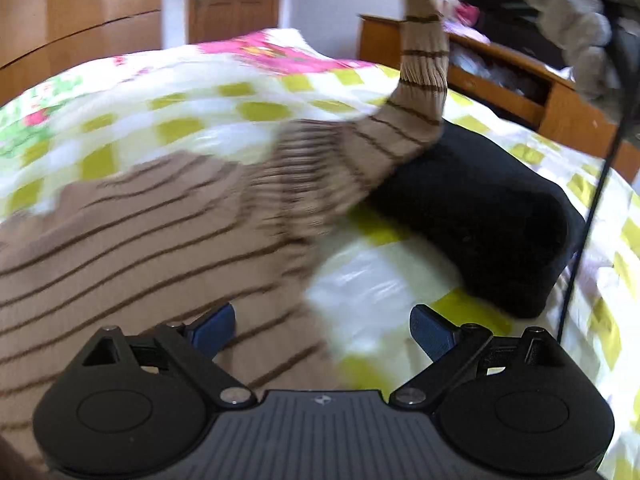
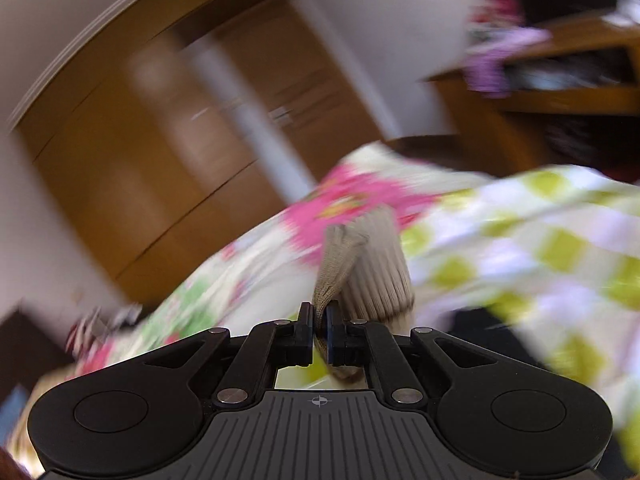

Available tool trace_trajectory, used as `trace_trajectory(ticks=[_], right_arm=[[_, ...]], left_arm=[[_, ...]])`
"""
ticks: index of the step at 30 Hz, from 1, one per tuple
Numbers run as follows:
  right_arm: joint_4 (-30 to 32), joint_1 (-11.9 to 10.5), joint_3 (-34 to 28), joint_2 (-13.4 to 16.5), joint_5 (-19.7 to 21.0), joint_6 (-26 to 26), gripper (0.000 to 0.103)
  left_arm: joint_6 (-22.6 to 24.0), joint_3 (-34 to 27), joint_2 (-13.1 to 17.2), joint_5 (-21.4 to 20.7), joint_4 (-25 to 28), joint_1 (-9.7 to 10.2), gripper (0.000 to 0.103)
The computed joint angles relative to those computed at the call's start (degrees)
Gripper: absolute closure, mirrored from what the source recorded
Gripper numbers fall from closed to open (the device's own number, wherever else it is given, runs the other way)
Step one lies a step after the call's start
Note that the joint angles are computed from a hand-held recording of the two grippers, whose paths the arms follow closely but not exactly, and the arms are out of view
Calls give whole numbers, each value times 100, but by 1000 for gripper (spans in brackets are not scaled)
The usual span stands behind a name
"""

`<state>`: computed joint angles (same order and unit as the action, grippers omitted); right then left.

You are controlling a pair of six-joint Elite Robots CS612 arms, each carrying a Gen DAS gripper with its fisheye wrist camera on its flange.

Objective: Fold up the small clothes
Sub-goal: 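Lift the held sleeve and carry it across the sweater body with the right gripper, then lay the sleeve onto the sweater body and open the right gripper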

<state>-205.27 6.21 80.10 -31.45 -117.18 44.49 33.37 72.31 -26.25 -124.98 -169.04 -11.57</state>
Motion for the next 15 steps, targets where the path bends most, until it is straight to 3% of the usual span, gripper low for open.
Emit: trace_trajectory(ticks=[6, 10, 12, 15], right_arm=[[1063, 357, -1738, 731, 1230, -1164, 97], [2215, 628, -3126, 1485, 1628, -2234, 97], [2991, 725, -3792, 1865, 1773, -2573, 97], [3610, 825, -4593, 2322, 1699, -2786, 97]], left_arm=[[-781, -74, 82, 87, -539, 504, 0], [-1098, -122, 169, 411, -812, 710, 0], [-1292, -173, 231, 509, -857, 765, 0], [-1349, -299, 319, 415, -691, 832, 0]])
